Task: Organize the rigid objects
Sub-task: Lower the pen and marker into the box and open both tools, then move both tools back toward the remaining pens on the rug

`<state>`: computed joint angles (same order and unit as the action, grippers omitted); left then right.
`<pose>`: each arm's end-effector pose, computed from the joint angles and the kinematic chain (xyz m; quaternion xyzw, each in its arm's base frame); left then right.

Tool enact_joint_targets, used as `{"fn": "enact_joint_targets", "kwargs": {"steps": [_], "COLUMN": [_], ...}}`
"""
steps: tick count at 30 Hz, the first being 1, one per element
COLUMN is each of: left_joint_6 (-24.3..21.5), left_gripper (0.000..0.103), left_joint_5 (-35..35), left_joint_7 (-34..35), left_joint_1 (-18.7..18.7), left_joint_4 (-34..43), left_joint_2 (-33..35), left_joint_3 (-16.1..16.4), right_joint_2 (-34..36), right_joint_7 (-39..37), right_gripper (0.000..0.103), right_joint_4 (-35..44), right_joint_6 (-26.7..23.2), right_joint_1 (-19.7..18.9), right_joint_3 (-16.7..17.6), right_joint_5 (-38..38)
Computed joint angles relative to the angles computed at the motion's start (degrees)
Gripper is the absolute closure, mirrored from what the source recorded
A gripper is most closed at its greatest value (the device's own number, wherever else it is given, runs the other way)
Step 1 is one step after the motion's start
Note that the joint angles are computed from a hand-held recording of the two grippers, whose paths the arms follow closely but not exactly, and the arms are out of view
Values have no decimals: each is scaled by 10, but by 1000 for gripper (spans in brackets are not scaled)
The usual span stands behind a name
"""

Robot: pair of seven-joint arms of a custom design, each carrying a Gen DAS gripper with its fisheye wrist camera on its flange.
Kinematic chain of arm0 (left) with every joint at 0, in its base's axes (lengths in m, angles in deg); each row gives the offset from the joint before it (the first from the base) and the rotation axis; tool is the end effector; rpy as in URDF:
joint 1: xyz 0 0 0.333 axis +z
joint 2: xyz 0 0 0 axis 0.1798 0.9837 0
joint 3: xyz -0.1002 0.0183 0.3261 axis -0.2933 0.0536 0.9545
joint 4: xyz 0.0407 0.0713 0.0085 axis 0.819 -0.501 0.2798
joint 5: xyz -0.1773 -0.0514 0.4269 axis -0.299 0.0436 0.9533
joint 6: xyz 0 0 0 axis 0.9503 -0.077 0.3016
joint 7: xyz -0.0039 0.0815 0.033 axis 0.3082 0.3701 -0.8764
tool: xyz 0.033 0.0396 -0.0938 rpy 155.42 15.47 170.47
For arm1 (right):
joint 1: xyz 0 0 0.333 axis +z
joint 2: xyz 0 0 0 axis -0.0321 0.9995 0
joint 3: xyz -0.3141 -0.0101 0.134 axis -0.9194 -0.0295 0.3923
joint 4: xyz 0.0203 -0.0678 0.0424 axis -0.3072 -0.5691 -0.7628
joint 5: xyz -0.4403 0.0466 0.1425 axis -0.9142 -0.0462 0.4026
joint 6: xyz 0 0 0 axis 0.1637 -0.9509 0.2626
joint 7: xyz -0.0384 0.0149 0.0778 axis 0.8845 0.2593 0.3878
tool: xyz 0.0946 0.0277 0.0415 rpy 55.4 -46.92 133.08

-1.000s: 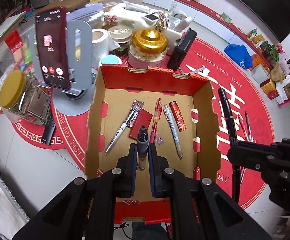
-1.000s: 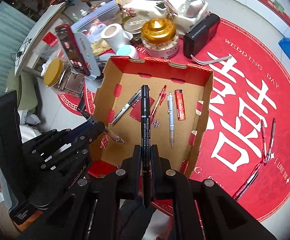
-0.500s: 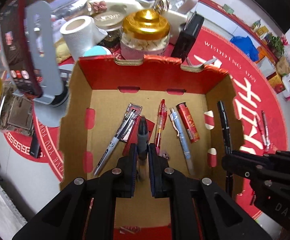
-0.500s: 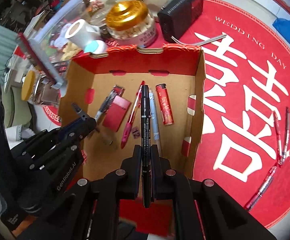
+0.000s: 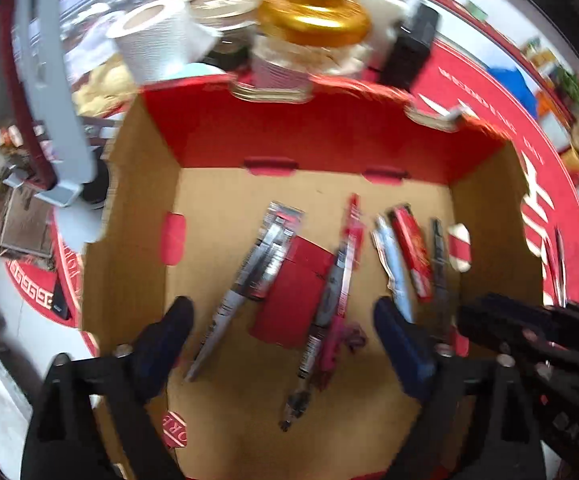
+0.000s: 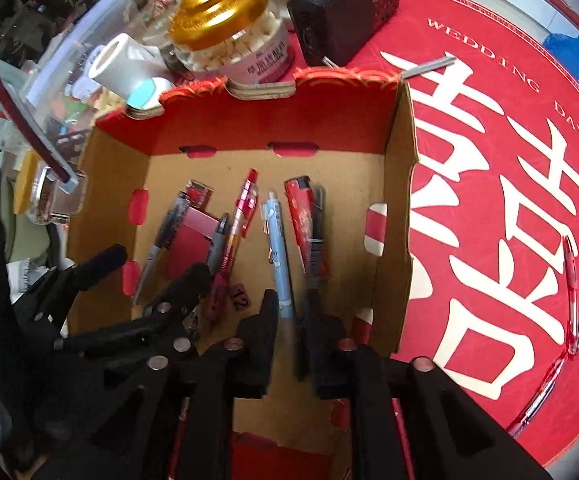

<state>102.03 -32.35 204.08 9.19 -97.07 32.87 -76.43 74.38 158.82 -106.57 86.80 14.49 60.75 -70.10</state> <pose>0.7317 -0.0971 0.4655 -0.4701 0.8711 -0.1253 0.0666 0.6488 0.2484 0.4704 -0.5024 0.8467 -0.0056 0.1752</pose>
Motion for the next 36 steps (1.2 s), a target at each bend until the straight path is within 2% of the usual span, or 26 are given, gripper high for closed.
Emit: {"fn": "enact_joint_targets", "kwargs": {"steps": [1,2,3,4,5,9,13,21,24,28,30,36], "left_joint_6": [9,9,6,9,13,9,-15,-48,-57,-60,-52,15], "left_gripper": [0,0,0,0,0,0,0,0,0,0,0,0], "left_joint_5": [8,0,-7,-9,-11,-18,-46,-109,-129,-116,-102,-58], "left_joint_7": [-11,-10,-11,-10,-6,18,44,124,150,161,165,184], "left_joint_1": [-2,1,5,6,7,6,-5,-46,-67,-98,-114,-152], "left_joint_4": [0,4,8,6,3,-22,-49,-124,-151,-192,-218,-298], "left_joint_2": [1,2,3,0,-4,-36,-72,-158,-185,-211,-216,-225], "left_joint_3": [3,3,3,3,2,-4,-18,-38,-45,-60,-68,-85], "right_joint_2": [-5,-16,-21,-25,-36,-82,-166,-365,-421,-490,-516,-575], "right_joint_7": [7,-8,6,22,21,73,149,351,394,424,427,429], "right_gripper": [49,42,37,27,25,24,24,24,24,25,25,24], "right_joint_4": [-4,-19,-20,-20,-31,-68,-149,-331,-380,-447,-476,-537], "right_joint_6": [3,32,29,25,46,49,31,-67,-130,-161,-163,-157], "right_joint_1": [1,-2,1,5,5,9,5,-12,-7,7,15,31], "right_joint_3": [-2,0,-1,-2,-2,-1,2,21,18,5,-1,-9], "right_joint_5": [-11,6,-12,-33,-34,-77,-102,-103,-80,-41,-24,8]}}
